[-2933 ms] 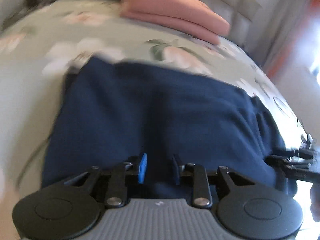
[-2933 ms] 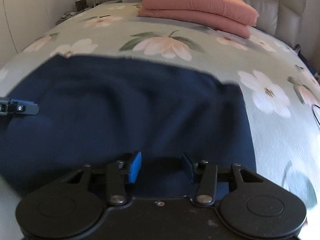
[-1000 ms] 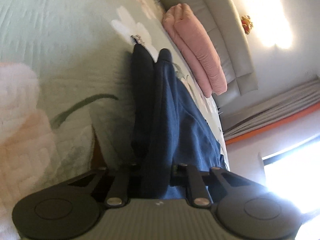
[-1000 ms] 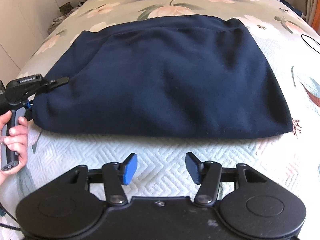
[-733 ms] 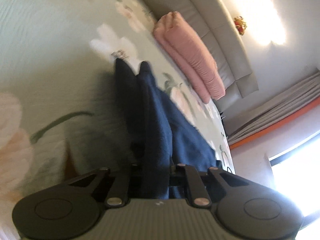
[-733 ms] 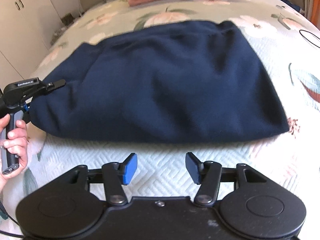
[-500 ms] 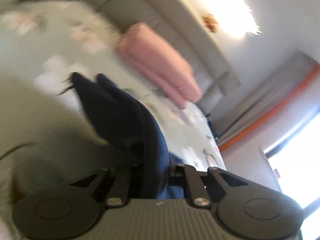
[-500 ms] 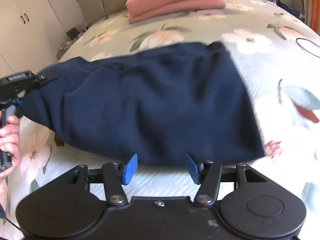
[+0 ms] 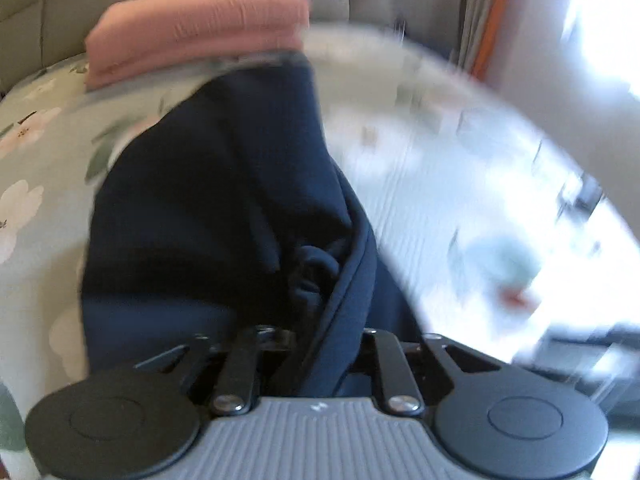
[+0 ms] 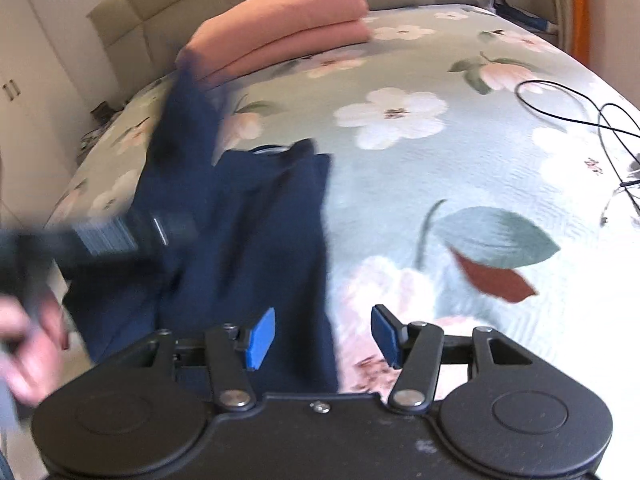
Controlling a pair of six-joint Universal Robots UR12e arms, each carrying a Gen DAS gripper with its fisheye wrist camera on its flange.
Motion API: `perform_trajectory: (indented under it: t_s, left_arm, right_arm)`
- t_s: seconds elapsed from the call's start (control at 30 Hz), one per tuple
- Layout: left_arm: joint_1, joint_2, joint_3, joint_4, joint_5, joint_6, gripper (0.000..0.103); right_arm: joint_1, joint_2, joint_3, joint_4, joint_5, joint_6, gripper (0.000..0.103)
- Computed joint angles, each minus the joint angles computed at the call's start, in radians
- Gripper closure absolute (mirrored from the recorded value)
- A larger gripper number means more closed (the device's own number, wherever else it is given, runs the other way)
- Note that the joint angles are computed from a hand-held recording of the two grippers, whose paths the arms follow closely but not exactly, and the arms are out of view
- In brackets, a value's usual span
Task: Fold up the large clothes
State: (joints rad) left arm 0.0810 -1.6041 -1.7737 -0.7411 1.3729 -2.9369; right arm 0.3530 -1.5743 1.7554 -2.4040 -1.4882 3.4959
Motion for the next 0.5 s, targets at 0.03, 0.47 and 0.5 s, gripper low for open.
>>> perform_trajectory:
  t_s: [0.03,0.47,0.5]
  left_arm:
    - [-0.022,0.004,-0.022,0.028,0.037,0.022,0.077]
    - [0.031,0.215,-0.192,0.040,-0.125,0.176,0.058]
    - [0.039,0.222,-0.189,0.036,-0.128,0.174,0.060]
  right_arm:
    - [-0.010,0.005,0.000,0.003,0.006,-0.007,0.036]
    - [-0.065,0.228,-0.199,-0.048,0.305,-0.032,0.021]
    - [-0.065,0.247,-0.219,-0.040,0.322,-0.030,0.021]
